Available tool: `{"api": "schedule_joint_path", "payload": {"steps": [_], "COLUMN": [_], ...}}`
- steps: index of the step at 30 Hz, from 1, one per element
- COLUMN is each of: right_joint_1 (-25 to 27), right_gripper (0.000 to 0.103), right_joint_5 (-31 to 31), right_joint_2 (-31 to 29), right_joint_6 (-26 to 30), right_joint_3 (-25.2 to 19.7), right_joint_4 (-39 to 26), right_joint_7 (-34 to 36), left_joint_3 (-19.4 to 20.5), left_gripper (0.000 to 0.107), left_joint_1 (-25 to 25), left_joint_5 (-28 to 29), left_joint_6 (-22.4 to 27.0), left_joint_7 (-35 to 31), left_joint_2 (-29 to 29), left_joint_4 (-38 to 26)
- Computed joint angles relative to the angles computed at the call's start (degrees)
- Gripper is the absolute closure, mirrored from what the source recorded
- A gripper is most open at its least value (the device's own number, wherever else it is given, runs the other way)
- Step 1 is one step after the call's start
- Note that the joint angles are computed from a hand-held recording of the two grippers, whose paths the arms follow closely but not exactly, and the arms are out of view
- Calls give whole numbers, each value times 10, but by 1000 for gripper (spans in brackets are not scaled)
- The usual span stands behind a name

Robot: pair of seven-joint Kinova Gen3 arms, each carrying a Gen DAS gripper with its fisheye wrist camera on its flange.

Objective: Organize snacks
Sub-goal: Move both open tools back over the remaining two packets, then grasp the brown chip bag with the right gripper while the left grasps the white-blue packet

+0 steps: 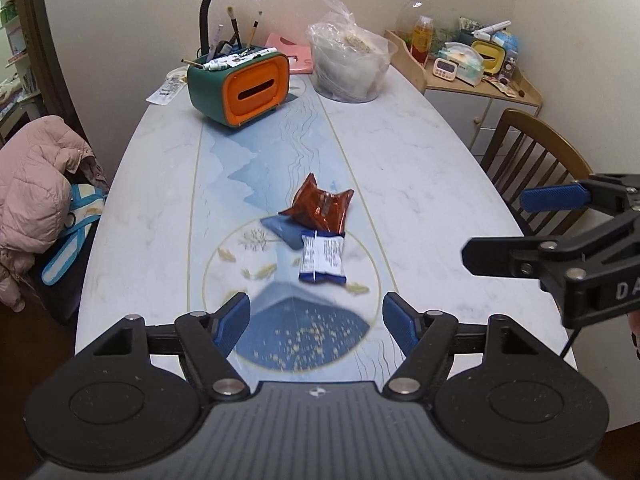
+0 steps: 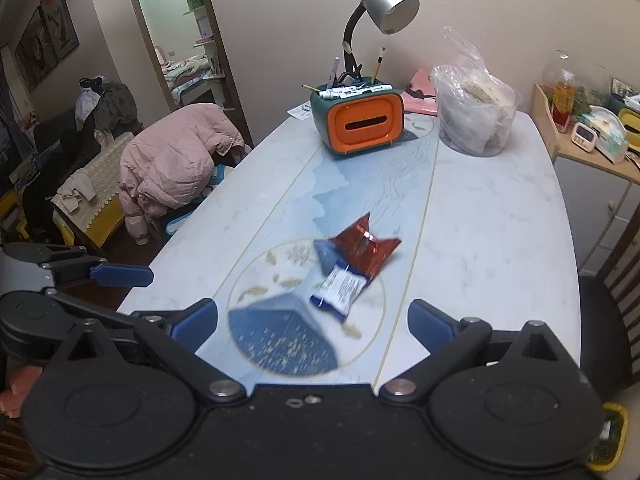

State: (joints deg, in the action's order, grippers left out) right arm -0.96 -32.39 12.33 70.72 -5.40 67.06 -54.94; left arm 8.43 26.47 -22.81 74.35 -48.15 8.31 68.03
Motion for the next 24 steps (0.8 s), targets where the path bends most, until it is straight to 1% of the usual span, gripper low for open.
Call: {"api": "schedule_joint_path", "payload": {"steps": [7, 10, 16, 24], "right_joint_1": [-28, -42, -73, -112], "right_gripper": [1, 2, 2, 5], "right_joint_5": [48, 76, 126, 172], "right_joint_2": [86, 126, 198, 301], "right_joint_6": [19, 31, 50, 88], "right_joint_3": [-12, -17, -23, -19], "right_joint_4": [-104, -153, -230, -341], "right_joint_7": [-24, -30, -28, -53], "left_joint_3": [-20, -28, -42, -56], "left_gripper": [35, 35, 35, 35], "left_joint_1": [-19, -23, -27, -42], "left_joint_5": [23, 31, 49, 83], "left_joint_6": [6, -2, -21, -38], "left_joint_7": [-54, -74, -108, -140], "left_joint_2": [56, 75, 116, 172], "left_joint_4": [-56, -67, -80, -100]}}
